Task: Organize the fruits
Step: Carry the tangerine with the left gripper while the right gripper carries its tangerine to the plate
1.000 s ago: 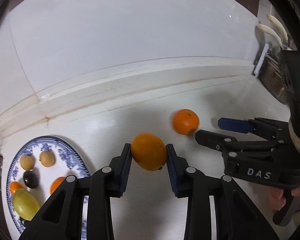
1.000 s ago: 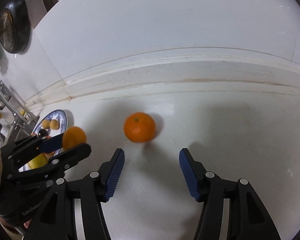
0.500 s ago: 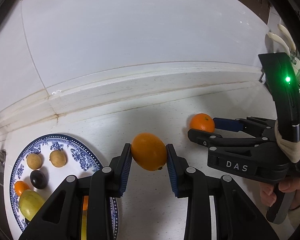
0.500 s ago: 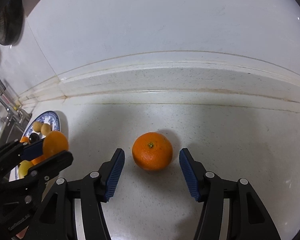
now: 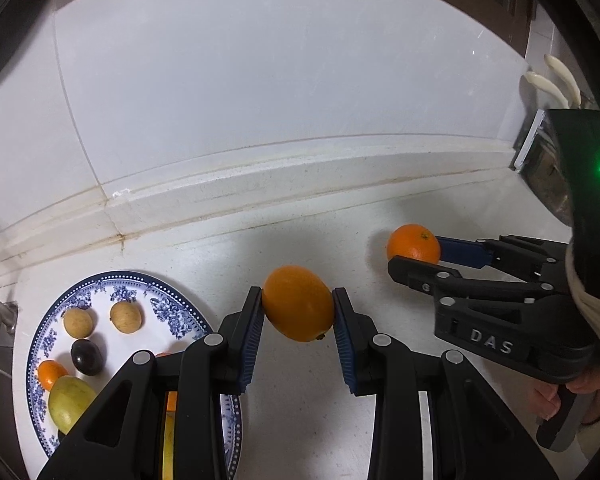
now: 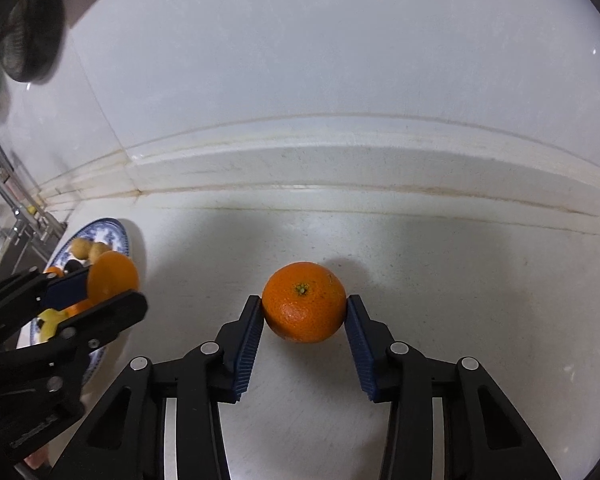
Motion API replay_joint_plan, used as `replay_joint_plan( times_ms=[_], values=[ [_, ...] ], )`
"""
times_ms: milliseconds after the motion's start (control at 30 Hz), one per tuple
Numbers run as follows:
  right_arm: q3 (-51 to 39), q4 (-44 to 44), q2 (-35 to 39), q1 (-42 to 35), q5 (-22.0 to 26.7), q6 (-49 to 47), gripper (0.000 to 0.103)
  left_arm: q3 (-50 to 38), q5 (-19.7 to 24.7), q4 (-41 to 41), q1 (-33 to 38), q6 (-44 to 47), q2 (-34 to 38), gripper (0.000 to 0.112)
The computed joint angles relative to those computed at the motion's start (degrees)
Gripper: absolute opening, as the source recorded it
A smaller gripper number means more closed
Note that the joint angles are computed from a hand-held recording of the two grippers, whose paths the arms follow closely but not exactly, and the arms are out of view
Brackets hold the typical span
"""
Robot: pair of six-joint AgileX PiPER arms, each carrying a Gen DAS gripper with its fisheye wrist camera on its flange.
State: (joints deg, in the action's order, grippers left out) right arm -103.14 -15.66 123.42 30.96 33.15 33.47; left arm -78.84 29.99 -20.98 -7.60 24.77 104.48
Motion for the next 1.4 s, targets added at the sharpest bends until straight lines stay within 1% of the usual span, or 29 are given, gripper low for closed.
replay_joint_plan(
  times_ms=[67,167,367,467,533,667,733,1033,1200,1400],
  values=[
    [0.8,-2.1,-1.3,0.9,0.3,1.8,0.043,0.9,-0.1,-1.4,0.5,1.4,-1.1,0.033],
    [3.2,-4.9,-3.7,2.0,-0.4,4.2,0.043,3.2,-0.8,-4.1,1.6,4.2,-3.4,0.033],
    [8.0,-10.5,-8.5,4.6,-1.6,9.2,0.043,7.2,-0.8,-9.9,4.3,9.9,-8.1,0.033],
    [9.2,-14.4,-10.4,6.5,-1.2,12.5,0.043,9.4,-1.1,-12.9,5.9,12.7,-10.8,0.033],
    [9.4,-17.5,-11.2,7.9,-0.4,15.0,0.043,10.3,-0.5,-14.6,7.2,14.4,-12.3,0.033],
    [9.6,-20.2,-12.8,10.3,0.3,17.8,0.043,11.9,0.9,-19.2,10.8,19.5,-15.0,0.033],
    [9.7,-22.0,-13.5,11.6,0.8,19.6,0.043,12.5,1.4,-19.8,12.0,20.5,-16.5,0.033],
    [4.8,-24.9,-12.3,17.0,3.7,22.4,0.043,13.1,6.2,-24.2,20.3,27.4,-20.9,0.033],
    [-1.2,-24.0,-8.9,19.3,5.7,21.1,0.043,12.9,8.2,-26.0,25.0,31.4,-21.2,0.033],
    [-11.0,-21.6,-3.0,21.1,9.2,17.6,0.043,12.5,10.3,-27.3,30.3,36.0,-20.3,0.033]
  ],
)
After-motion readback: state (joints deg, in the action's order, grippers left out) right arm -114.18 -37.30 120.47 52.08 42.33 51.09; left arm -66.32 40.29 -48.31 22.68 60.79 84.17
